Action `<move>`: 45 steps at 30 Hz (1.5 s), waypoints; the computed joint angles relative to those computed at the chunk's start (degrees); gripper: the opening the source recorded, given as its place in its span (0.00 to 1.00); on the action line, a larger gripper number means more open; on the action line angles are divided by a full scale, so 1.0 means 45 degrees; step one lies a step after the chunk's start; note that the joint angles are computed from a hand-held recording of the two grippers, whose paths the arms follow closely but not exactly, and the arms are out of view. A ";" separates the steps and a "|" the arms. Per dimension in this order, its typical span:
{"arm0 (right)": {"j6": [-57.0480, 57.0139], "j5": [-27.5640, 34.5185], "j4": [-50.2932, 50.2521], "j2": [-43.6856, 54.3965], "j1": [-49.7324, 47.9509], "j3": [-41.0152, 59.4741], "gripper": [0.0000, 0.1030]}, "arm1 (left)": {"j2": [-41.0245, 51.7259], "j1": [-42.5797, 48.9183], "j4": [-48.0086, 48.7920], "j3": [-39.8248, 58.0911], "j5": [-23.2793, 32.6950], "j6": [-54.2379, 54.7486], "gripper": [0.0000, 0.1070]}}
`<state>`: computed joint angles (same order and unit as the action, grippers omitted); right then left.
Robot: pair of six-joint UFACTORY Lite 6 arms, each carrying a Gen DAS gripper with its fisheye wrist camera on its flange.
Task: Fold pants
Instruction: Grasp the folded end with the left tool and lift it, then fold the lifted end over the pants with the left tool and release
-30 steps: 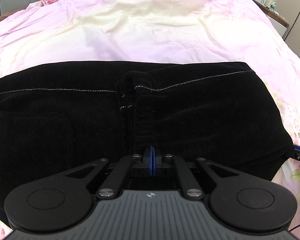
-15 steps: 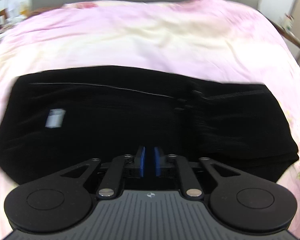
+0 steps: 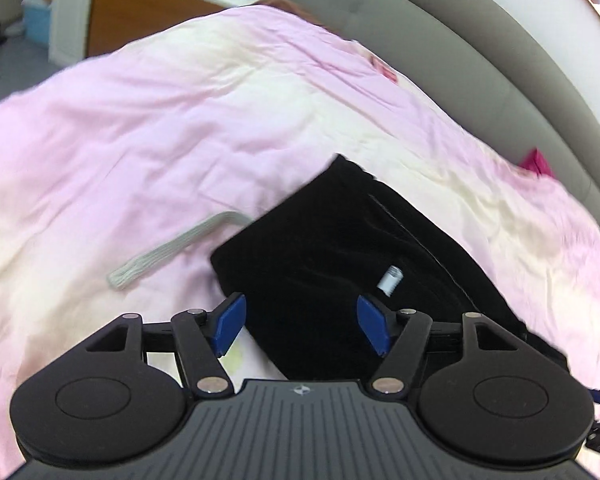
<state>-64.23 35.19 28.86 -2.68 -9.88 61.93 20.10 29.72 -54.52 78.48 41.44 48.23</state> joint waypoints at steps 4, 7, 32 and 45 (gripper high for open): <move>-0.0173 0.0119 -0.0890 0.2705 0.1400 0.2510 0.38 | 0.1887 0.0588 -0.1356 0.0893 0.0498 0.0457 0.73; 0.0399 0.1301 -0.1915 0.5147 0.2061 0.5282 0.39 | 0.3250 0.0902 -0.2211 0.1561 0.0733 0.0588 0.73; 0.0823 0.3734 -0.2195 1.0233 0.2047 1.1049 0.47 | 0.0822 -0.1425 -0.2770 0.2540 -0.0113 0.0467 0.21; -0.1071 0.5293 -0.0076 0.4936 -0.3652 0.6282 0.47 | -0.1978 -1.2279 0.8018 0.5382 -0.2612 -0.8370 0.22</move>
